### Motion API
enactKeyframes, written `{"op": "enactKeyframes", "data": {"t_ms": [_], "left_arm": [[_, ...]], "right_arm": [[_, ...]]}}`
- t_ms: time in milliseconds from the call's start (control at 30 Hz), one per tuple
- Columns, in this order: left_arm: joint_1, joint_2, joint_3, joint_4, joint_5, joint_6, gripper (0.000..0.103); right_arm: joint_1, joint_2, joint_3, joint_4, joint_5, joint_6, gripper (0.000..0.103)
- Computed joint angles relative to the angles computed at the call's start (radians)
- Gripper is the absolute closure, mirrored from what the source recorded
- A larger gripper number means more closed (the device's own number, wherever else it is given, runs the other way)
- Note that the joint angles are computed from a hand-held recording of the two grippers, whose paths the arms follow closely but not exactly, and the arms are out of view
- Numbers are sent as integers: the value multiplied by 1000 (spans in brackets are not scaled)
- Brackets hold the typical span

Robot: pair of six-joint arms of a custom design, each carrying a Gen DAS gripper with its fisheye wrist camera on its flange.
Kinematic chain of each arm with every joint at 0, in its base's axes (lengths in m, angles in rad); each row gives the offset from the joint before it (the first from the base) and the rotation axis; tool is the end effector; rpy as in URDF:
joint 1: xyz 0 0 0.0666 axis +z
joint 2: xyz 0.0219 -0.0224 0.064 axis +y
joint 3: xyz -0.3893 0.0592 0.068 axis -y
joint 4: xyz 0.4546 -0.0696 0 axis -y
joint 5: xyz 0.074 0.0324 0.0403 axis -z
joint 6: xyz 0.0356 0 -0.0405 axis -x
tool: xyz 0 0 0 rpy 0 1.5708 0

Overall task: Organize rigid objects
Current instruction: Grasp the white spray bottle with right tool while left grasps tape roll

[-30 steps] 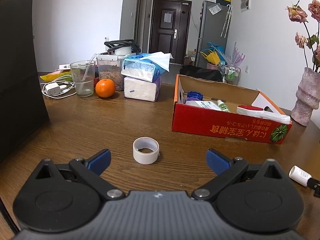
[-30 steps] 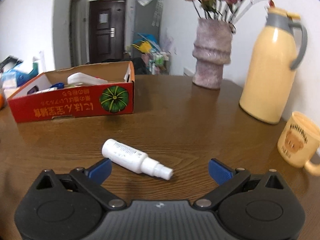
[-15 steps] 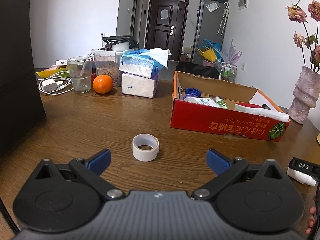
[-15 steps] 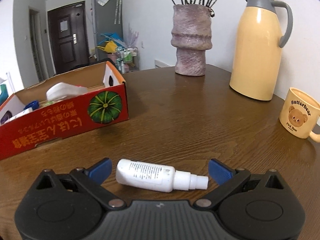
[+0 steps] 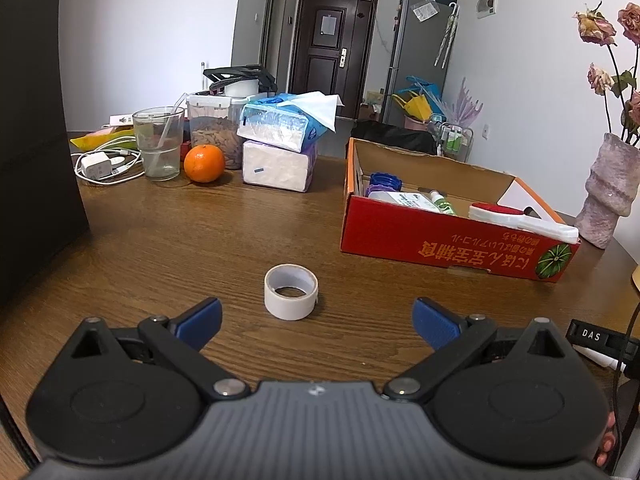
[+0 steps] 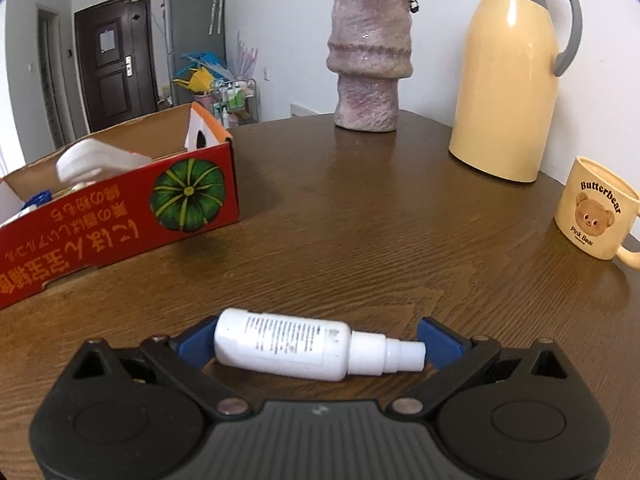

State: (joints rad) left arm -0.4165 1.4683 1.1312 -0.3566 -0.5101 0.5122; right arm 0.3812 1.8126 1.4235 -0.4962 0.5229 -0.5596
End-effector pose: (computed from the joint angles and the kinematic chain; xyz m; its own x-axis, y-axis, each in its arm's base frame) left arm 0.5184 -0.2108 0.3071 -0.5145 -0.2401 -0.8232 -0.2781 0.9548 -0.1047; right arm 0.6268 0.2316 0.2386 -0.6243 0.2453 -0.7417 0.3570 0.9341 0.0084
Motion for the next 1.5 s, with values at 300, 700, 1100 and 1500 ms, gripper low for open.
{"op": "enactKeyframes", "data": {"t_ms": [300,700,1100,1500], "left_arm": [[2,5,3,-6,4,3,0],[45,49,37,-49,-21,30,0],[91,162,124,-58,26,-1,0],[103,248,221,-154,8,34,21]], "right_arm": [[0,0,-6,15,3,-4,3],[4,-25,-36,54,15,6,5],[0,-57,-67,108,-22,-1,5],[2,-58,-68,111,-41,6,5]]}}
